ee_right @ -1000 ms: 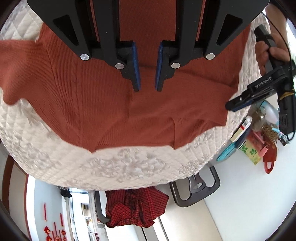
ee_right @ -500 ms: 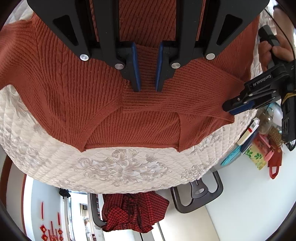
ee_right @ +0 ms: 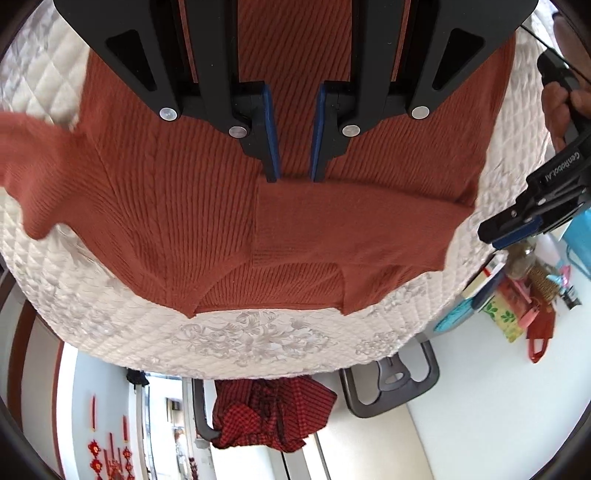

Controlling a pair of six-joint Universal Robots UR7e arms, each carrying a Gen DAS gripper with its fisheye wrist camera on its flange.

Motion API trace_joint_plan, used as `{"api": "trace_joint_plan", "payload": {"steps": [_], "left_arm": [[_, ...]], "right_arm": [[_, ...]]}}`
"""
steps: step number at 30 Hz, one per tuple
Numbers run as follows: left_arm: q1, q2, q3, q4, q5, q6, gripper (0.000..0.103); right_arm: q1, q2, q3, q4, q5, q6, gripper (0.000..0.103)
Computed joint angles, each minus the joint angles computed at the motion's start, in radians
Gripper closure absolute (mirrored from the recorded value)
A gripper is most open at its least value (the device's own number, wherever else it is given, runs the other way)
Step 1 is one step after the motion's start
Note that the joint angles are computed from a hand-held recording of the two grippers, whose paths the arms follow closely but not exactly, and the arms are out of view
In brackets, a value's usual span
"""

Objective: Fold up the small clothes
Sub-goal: 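Grasp the other sleeve cuff with the right tool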

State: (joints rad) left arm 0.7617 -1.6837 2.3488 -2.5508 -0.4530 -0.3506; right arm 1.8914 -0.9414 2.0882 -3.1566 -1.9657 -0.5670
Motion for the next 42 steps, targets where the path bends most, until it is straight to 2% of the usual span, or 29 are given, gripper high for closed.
{"api": "trace_joint_plan", "payload": {"steps": [2,3,6,12,14,21,26,31,36,39,42], "left_arm": [[-0.031,-0.022,0.017,0.058,0.02,-0.067,0.063],[-0.045,-0.03,0.024,0.087,0.027,-0.1,0.063],[-0.078,-0.058,0.04,0.166,0.021,-0.18,0.063],[-0.134,-0.095,0.063,0.285,0.001,-0.269,0.063],[-0.146,-0.099,0.068,0.315,0.002,-0.29,0.06],[-0.154,-0.1,0.085,0.377,-0.037,-0.339,0.058],[-0.15,-0.11,0.098,0.378,-0.06,-0.367,0.058],[-0.12,-0.069,0.085,0.3,-0.067,-0.332,0.058],[-0.097,-0.037,0.076,0.226,-0.064,-0.295,0.054],[-0.082,-0.02,0.064,0.207,-0.069,-0.284,0.054],[-0.071,0.0,0.051,0.187,-0.072,-0.269,0.054]], "right_arm": [[-0.004,-0.035,0.032,0.001,0.015,0.0,0.085],[-0.007,-0.051,0.049,-0.007,0.019,-0.002,0.081],[-0.015,-0.107,0.095,-0.022,0.04,-0.001,0.061],[-0.038,-0.193,0.164,-0.05,0.056,0.011,0.06],[-0.049,-0.215,0.182,-0.061,0.052,0.016,0.06],[-0.116,-0.294,0.218,-0.096,0.069,0.049,0.06],[-0.183,-0.339,0.201,-0.091,0.078,0.101,0.059],[-0.255,-0.351,0.156,-0.093,0.098,0.21,0.059],[-0.294,-0.329,0.113,-0.109,0.086,0.301,0.059],[-0.327,-0.328,0.101,-0.133,0.142,0.339,0.059],[-0.339,-0.314,0.085,-0.164,0.157,0.374,0.059]]}}
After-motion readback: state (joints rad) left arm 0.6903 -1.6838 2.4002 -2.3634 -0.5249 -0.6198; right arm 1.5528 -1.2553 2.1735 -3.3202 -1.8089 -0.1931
